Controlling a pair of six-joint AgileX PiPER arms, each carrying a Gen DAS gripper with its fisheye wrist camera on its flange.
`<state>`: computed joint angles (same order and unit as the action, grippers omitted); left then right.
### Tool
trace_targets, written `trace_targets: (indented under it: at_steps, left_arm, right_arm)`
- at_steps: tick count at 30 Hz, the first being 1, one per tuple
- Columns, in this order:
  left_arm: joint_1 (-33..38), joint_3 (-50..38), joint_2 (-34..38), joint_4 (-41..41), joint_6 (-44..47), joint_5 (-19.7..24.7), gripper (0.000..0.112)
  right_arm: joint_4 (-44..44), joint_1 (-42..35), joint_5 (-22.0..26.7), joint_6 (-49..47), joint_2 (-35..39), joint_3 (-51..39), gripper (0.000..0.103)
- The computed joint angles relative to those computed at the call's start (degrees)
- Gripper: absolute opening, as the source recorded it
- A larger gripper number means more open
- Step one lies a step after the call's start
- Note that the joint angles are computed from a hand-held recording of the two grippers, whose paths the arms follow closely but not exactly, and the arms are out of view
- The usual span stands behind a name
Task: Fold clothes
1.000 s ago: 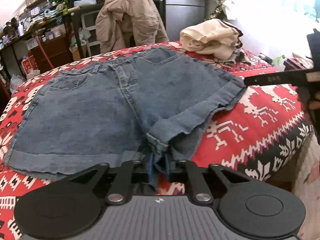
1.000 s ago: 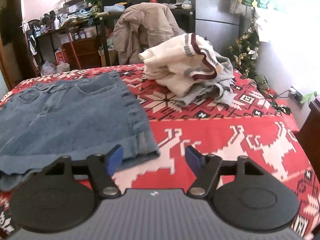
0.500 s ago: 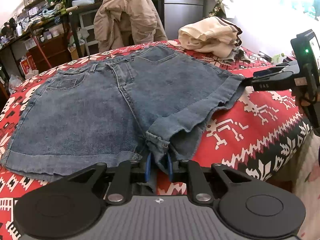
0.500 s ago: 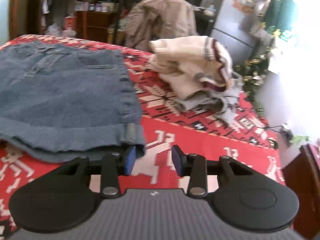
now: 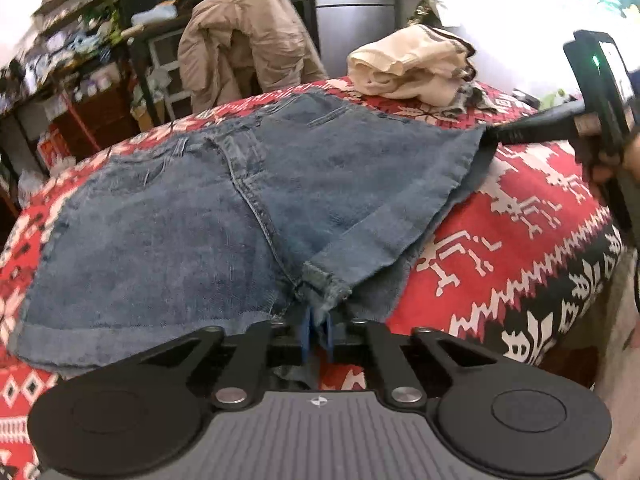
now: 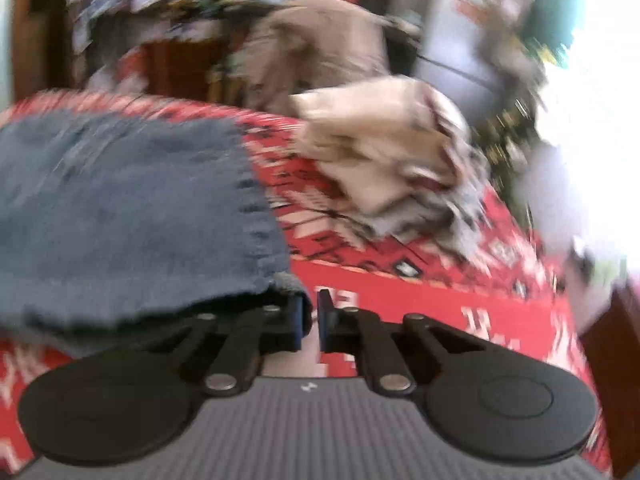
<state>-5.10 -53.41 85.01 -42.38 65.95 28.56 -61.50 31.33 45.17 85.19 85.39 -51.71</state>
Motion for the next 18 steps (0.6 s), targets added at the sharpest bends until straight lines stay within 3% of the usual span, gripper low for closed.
trace_targets:
  at_steps: [6,10,13,18]
  left_arm:
    - [1.1,-0.6,-0.1,1.9,0.3,2.7,0.004]
    - [-0.4,0.3,-0.1,3.6,1.8,1.3,0.005]
    - [-0.9,1.2,-0.7,4.4,2.1,0.4,0.007]
    - [1.0,0.6,-1.2,3.2,3.0,4.1,0.016]
  right_arm:
    - [-4.2,4.5,6.0,0.8,-0.1,0.2,0.007]
    - [-1.1,0.7,0.4,1.7,0.0,1.9,0.008]
    - [-1.7,1.2,1.2,1.7,-0.2,2.7,0.014]
    - [0.5,2.7,2.9,0.5,-3.1,4.0,0.02]
